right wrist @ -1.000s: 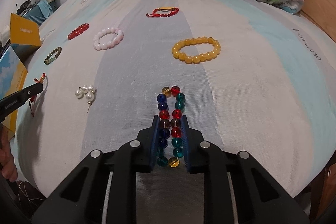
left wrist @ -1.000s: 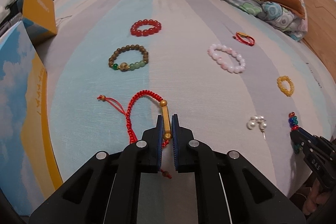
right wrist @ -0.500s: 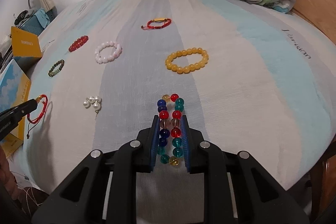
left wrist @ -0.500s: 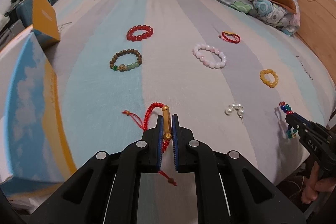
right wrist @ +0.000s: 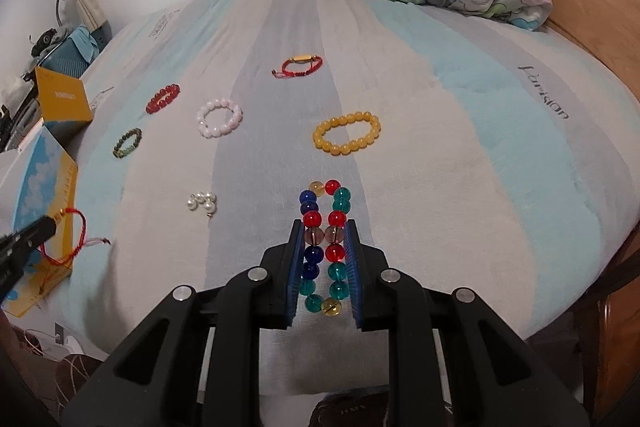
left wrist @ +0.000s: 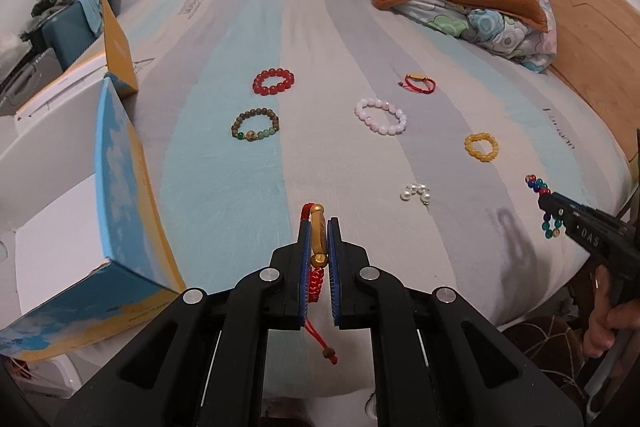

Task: Organize jewelry
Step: 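Carry both held bracelets over the open white box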

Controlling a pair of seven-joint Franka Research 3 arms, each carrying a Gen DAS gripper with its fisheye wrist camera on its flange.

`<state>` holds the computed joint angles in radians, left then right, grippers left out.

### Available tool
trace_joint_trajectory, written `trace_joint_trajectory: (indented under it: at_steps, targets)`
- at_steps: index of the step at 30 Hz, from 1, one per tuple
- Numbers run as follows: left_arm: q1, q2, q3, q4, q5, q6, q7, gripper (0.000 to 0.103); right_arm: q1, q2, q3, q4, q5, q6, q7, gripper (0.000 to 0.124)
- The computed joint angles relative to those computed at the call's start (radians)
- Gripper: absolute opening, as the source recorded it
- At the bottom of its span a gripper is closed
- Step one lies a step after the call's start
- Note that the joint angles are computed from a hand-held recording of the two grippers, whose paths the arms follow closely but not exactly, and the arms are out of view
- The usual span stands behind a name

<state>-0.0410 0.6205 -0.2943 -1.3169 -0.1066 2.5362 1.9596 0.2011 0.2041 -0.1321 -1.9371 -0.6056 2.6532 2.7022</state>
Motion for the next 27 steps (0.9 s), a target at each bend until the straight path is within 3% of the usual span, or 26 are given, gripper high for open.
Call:
trace_joint_trajectory:
  at_steps: [8, 13, 27]
  targets:
    - [0.027, -0.073, -0.011, -0.067, -0.038, 0.002, 0.022, 0.007, 0.006, -0.044, 0.026, 0.030, -0.012, -0.070, -0.015, 0.019]
    - [0.023, -0.102, 0.010, -0.075, -0.032, 0.007, 0.005, 0.007, 0.000, -0.050, 0.049, 0.060, 0.015, -0.087, -0.043, 0.019]
    - [0.069, -0.100, 0.045, 0.032, -0.050, -0.063, -0.037, 0.007, 0.062, 0.072, 0.060, 0.324, 0.083, -0.215, -0.166, 0.019]
